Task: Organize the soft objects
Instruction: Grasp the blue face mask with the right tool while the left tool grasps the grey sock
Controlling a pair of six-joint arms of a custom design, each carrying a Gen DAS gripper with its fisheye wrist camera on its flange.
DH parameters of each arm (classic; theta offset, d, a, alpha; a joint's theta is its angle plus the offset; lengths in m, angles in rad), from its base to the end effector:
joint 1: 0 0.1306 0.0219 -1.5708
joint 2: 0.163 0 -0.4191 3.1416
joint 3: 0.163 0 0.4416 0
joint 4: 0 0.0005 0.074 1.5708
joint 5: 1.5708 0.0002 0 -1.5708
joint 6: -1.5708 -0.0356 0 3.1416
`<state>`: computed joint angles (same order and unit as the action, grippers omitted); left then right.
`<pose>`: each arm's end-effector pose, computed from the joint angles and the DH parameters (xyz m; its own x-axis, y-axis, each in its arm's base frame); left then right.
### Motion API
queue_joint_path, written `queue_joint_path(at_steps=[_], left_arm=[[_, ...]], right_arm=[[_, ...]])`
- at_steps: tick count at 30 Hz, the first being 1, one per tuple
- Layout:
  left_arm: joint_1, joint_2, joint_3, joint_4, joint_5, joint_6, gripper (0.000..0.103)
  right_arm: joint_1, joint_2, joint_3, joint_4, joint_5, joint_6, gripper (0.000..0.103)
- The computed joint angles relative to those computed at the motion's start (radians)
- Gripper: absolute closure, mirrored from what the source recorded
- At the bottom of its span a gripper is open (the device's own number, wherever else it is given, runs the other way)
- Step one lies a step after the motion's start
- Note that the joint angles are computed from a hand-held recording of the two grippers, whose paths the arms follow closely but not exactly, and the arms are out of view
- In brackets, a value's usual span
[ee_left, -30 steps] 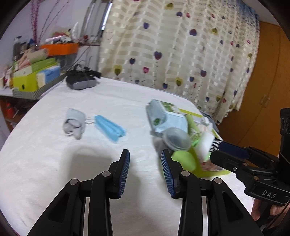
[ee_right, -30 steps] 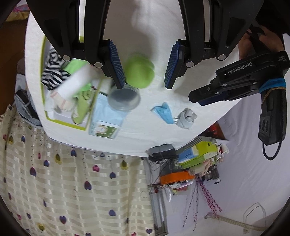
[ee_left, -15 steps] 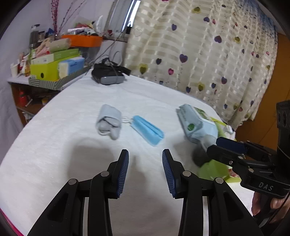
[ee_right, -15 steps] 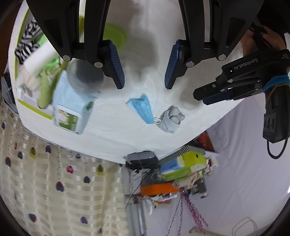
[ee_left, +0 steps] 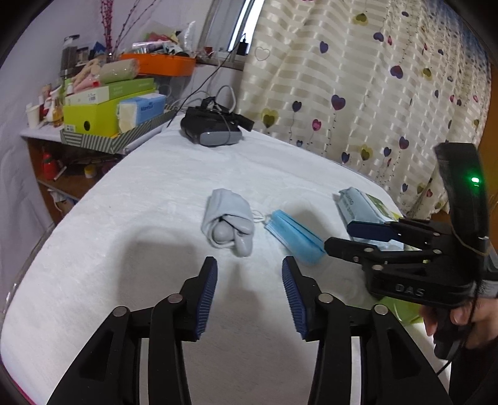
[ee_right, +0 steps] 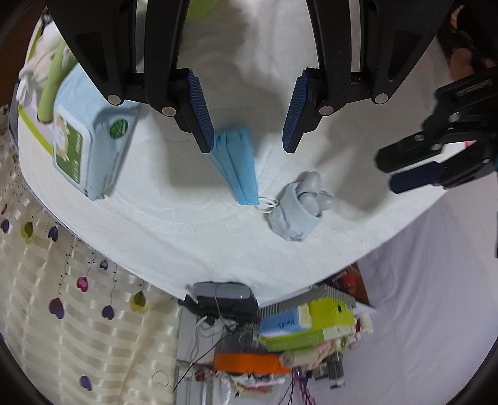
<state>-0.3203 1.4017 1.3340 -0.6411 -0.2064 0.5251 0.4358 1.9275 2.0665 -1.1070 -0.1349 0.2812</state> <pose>0.5170 -0.1643 0.4488 -0.6151 -0.3129 -0.7237 -0.1708 0.9490 -0.2651 0.6592 0.3117 0.4654 -0.5822 -0.5744 -0.5754 -0.6755 0.7356 -0.0509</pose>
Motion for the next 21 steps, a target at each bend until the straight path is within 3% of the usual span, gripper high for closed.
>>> queue_joint_path(at_steps=[7, 13, 16, 19, 21], left_arm=[[0.034, 0.047, 0.052, -0.029, 0.023, -0.036, 0.055], [0.059, 0.102, 0.106, -0.068, 0.048, -0.08, 0.055], [0.069, 0.124, 0.13, -0.077, 0.056, -0.091, 0.055], [0.077, 0.143, 0.151, -0.08, 0.061, -0.092, 0.054], [0.077, 0.161, 0.17, -0.084, 0.056, -0.1, 0.047]], right_arm=[[0.021, 0.149, 0.207, -0.164, 0.063, 0.074, 0.056], [0.026, 0.262, 0.371, -0.283, 0.113, 0.051, 0.056], [0.026, 0.269, 0.381, -0.288, 0.119, 0.048, 0.084], [0.022, 0.245, 0.352, -0.251, 0.114, 0.039, 0.085], [0.017, 0.222, 0.324, -0.222, 0.1, 0.025, 0.085]])
